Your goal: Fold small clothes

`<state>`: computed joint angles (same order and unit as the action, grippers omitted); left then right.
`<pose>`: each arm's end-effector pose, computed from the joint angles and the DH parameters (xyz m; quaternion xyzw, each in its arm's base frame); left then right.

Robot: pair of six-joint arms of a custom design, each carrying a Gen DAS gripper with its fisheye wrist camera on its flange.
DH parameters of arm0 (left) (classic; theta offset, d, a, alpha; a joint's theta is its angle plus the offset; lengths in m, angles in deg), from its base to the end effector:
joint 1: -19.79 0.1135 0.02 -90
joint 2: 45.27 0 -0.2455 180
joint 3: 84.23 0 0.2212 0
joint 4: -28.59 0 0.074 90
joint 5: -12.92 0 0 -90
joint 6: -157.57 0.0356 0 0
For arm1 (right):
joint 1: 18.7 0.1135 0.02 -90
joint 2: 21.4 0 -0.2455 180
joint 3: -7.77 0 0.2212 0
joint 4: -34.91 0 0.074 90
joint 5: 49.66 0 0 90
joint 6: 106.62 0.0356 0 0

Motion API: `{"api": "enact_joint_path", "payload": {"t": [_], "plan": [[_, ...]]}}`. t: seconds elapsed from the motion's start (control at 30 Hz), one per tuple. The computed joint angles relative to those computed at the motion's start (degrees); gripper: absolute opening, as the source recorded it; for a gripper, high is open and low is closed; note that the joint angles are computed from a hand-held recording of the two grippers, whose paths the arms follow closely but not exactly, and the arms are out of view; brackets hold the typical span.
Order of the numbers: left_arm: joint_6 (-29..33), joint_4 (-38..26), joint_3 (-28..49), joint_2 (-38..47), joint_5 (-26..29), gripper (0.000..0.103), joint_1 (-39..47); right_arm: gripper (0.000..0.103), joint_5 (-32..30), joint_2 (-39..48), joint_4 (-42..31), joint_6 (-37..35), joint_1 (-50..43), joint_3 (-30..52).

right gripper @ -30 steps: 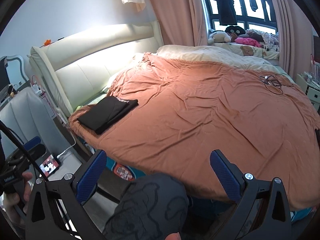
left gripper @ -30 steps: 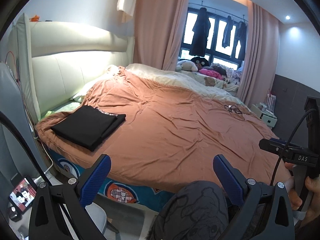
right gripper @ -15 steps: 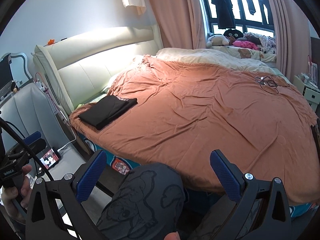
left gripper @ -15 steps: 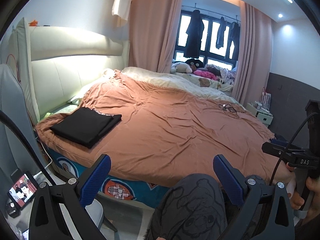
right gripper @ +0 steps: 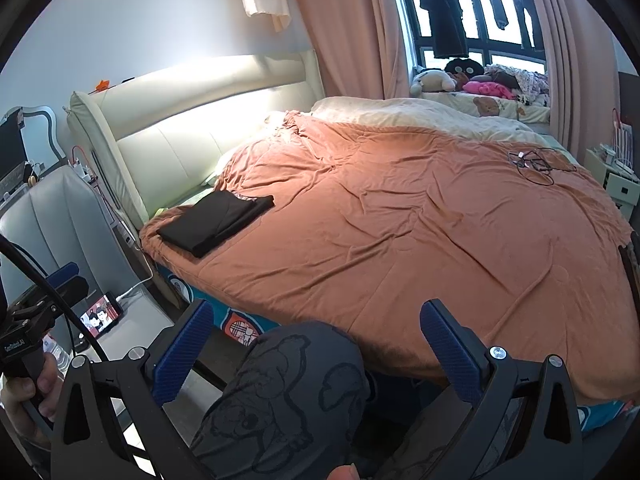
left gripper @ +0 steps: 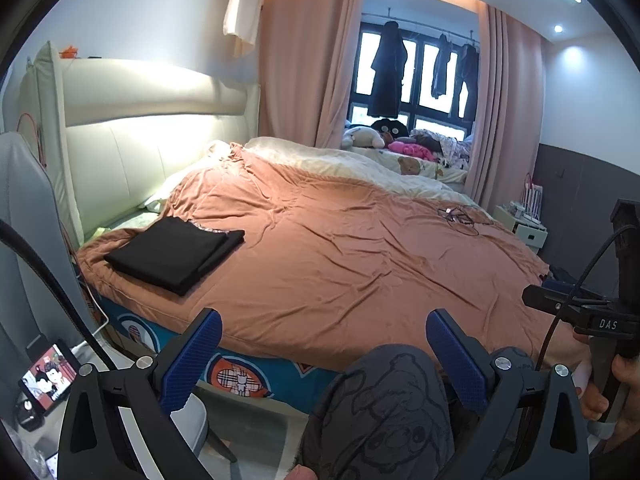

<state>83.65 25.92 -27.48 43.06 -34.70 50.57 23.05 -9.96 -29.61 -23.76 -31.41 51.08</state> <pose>0.2564 0.1248 0.1866 0.0622 0.8390 -0.1198 0.5270 0.0591 -0.0025 0.2207 -0.0299 0.8699 0.0481 0.4900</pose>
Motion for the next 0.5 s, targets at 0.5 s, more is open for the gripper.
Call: {"api": "enact_joint_path", "payload": {"t": [0.5], "plan": [[0.68, -0.53, -0.79, -0.88, 2.08, 0.102, 1.88, 0.103, -2.7, -0.9, -1.66, -2.05, -3.09, 0.32]]}}
